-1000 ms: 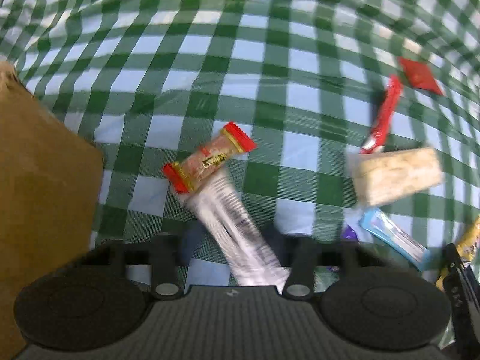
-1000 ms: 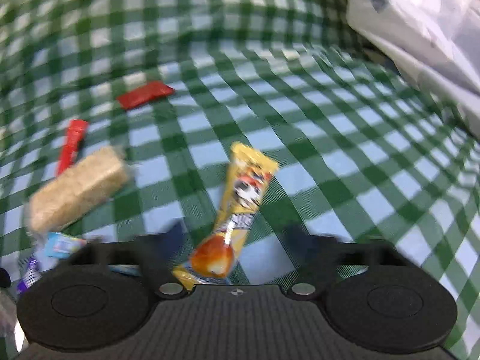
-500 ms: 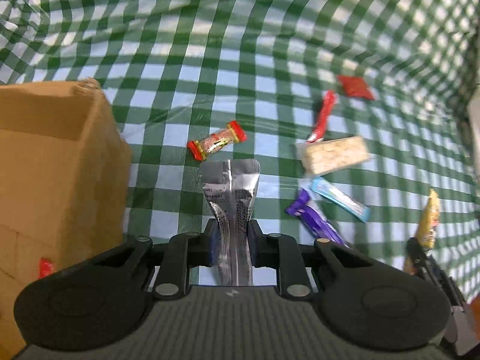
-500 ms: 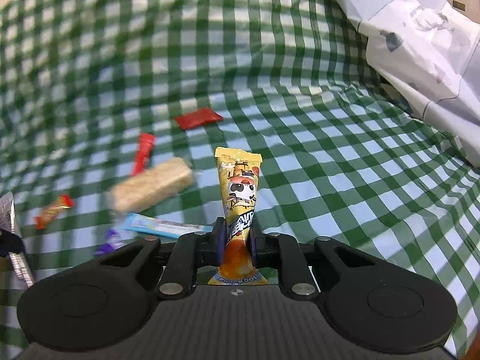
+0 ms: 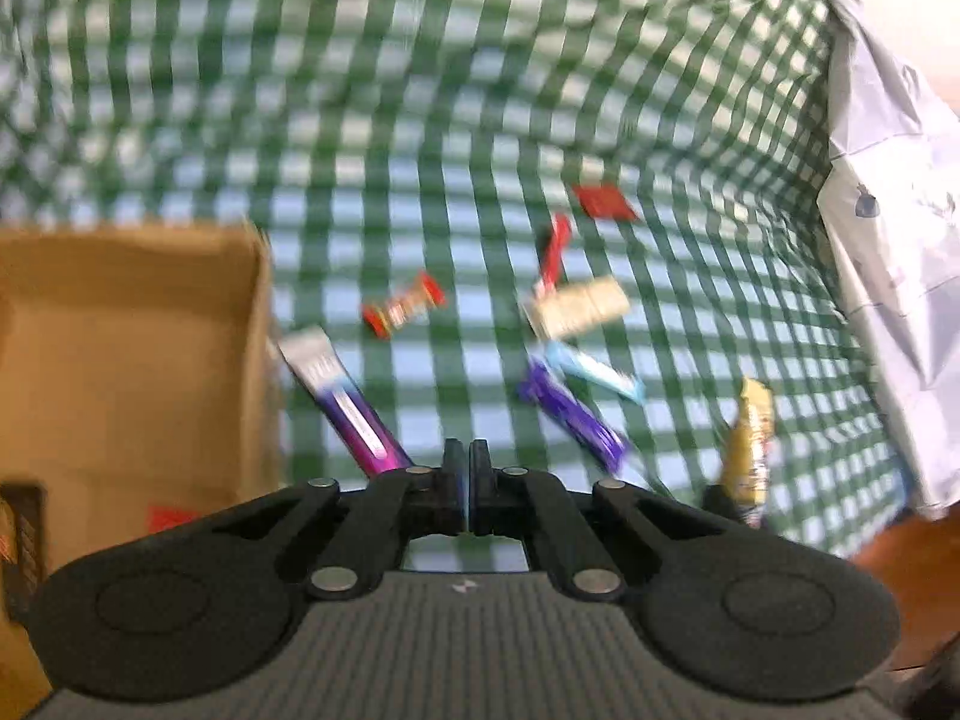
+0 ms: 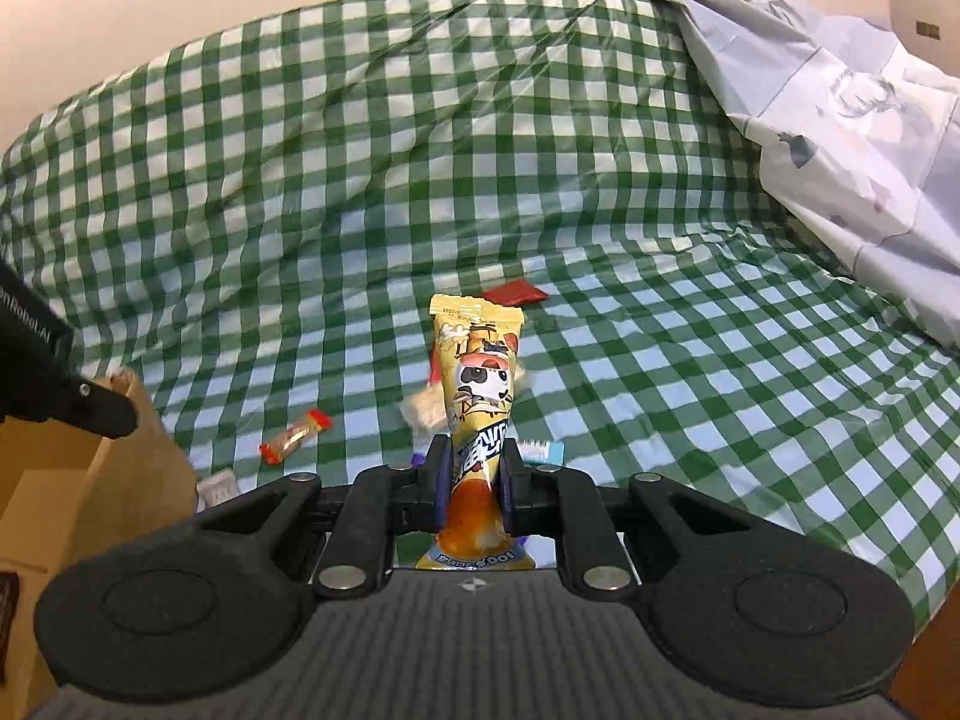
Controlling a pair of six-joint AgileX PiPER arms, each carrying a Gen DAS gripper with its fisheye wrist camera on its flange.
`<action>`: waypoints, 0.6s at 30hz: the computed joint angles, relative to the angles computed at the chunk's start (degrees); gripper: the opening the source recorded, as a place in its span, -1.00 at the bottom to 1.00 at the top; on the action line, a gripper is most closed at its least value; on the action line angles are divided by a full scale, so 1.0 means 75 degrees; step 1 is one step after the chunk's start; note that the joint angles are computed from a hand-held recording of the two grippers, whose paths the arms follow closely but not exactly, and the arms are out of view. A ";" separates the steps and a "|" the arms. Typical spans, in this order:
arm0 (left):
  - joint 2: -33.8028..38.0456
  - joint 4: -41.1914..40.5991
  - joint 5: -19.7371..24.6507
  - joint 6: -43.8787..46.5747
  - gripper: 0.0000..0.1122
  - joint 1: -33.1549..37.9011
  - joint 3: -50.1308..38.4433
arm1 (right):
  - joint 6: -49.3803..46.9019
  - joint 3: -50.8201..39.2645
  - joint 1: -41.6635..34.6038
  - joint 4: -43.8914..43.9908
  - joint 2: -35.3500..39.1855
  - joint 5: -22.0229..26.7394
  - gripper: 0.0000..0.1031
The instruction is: Organize snacks
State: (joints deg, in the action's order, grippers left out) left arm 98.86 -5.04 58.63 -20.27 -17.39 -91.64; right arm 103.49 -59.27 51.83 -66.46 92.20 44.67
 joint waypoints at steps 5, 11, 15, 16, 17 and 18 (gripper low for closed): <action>0.1081 0.0214 -0.0090 -0.0556 -0.40 -0.0155 -0.0286 | -0.0082 0.0208 -0.0142 0.0536 -0.0064 0.0004 -0.68; 0.2987 0.0585 0.0323 -0.1416 -0.17 -0.0171 -0.1618 | 0.0059 0.0629 -0.0643 0.0462 -0.0001 -0.0468 -0.68; 0.4139 0.1019 0.0767 -0.1828 0.09 -0.0081 -0.2680 | 0.0319 0.0864 -0.1104 0.0347 0.0174 -0.0898 -0.67; 0.4309 0.1175 0.0851 -0.1948 0.36 -0.0082 -0.2860 | 0.0376 0.0904 -0.1194 0.0330 0.0222 -0.0997 -0.67; 0.4503 0.1353 0.1002 -0.2086 0.51 -0.0064 -0.3106 | 0.0435 0.0937 -0.1281 0.0303 0.0268 -0.1102 -0.67; 0.4595 0.1303 0.0988 -0.2089 0.52 0.0007 -0.3172 | 0.0495 0.0968 -0.1361 0.0253 0.0314 -0.1213 -0.67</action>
State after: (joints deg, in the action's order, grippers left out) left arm 133.32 4.72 66.04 -35.94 -17.33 -115.43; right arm 107.20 -52.02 41.63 -64.56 94.56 35.57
